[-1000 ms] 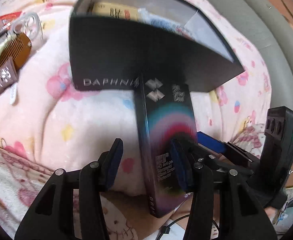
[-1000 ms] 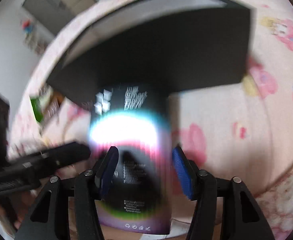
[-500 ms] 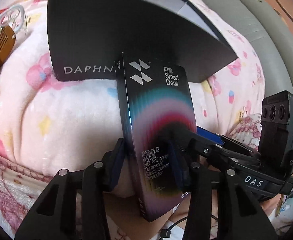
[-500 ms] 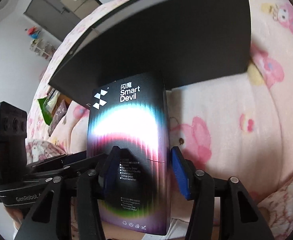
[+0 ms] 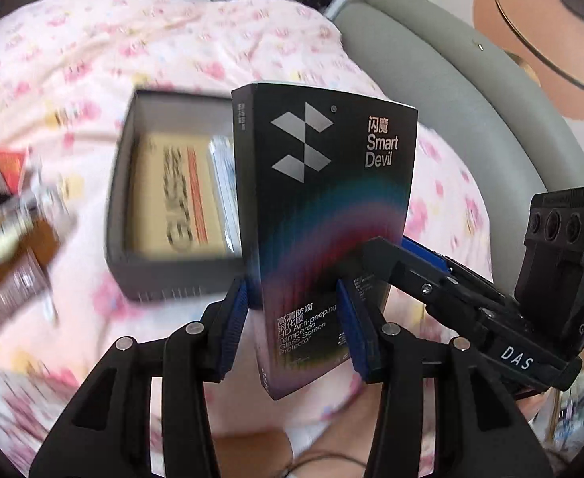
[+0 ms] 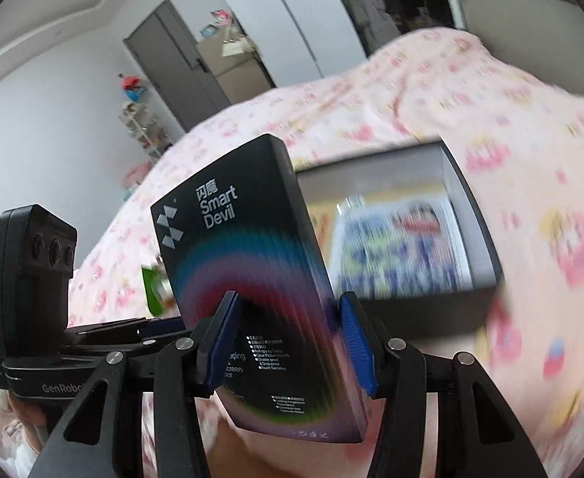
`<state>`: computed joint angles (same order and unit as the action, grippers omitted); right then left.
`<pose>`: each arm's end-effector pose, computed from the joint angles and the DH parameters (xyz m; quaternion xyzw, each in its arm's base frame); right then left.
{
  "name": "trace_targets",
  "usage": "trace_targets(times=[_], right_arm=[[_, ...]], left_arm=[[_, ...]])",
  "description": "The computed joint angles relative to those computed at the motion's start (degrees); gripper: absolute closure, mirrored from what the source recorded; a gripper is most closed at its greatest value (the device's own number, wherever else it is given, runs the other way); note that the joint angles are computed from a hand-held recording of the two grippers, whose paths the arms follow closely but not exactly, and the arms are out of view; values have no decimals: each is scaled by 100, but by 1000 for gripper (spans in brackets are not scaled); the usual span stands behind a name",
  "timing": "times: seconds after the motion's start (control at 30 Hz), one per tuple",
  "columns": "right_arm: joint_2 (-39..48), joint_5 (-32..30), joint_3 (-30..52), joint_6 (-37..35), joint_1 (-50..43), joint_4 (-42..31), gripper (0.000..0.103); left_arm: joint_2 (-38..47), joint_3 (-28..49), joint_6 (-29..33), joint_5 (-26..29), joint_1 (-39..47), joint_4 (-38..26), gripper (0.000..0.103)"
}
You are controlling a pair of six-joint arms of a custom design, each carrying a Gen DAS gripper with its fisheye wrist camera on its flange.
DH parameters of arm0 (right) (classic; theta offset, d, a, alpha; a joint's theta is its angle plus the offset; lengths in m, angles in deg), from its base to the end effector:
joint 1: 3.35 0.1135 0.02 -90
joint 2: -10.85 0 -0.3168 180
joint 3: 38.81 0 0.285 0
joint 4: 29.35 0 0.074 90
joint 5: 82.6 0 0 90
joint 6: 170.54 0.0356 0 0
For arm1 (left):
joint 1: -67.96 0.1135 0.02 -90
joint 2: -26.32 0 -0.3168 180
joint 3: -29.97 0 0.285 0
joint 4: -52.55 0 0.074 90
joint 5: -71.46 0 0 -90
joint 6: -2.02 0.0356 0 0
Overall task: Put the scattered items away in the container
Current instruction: 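Lift the Smart Devil box and carry it over the black box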
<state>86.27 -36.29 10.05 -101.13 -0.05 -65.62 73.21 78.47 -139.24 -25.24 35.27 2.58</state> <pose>0.2389 0.0384 0.2039 -0.2722 0.8646 0.3248 0.2699 0.1378 -0.0835 0.2711 -0.1710 0.9175 -0.1967 0.3003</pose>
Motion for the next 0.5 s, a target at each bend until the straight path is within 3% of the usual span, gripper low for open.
trace_targets(times=[0.13, 0.3, 0.5], right_arm=[[997, 91, 951, 456, 686, 298, 55], [2293, 265, 1841, 487, 1017, 398, 56], [3573, -233, 2488, 201, 634, -300, 56]], left_arm=[[547, 472, 819, 251, 1194, 117, 57], [1344, 470, 1194, 1321, 2532, 778, 57], [2389, 490, 1449, 1579, 2860, 1369, 55]])
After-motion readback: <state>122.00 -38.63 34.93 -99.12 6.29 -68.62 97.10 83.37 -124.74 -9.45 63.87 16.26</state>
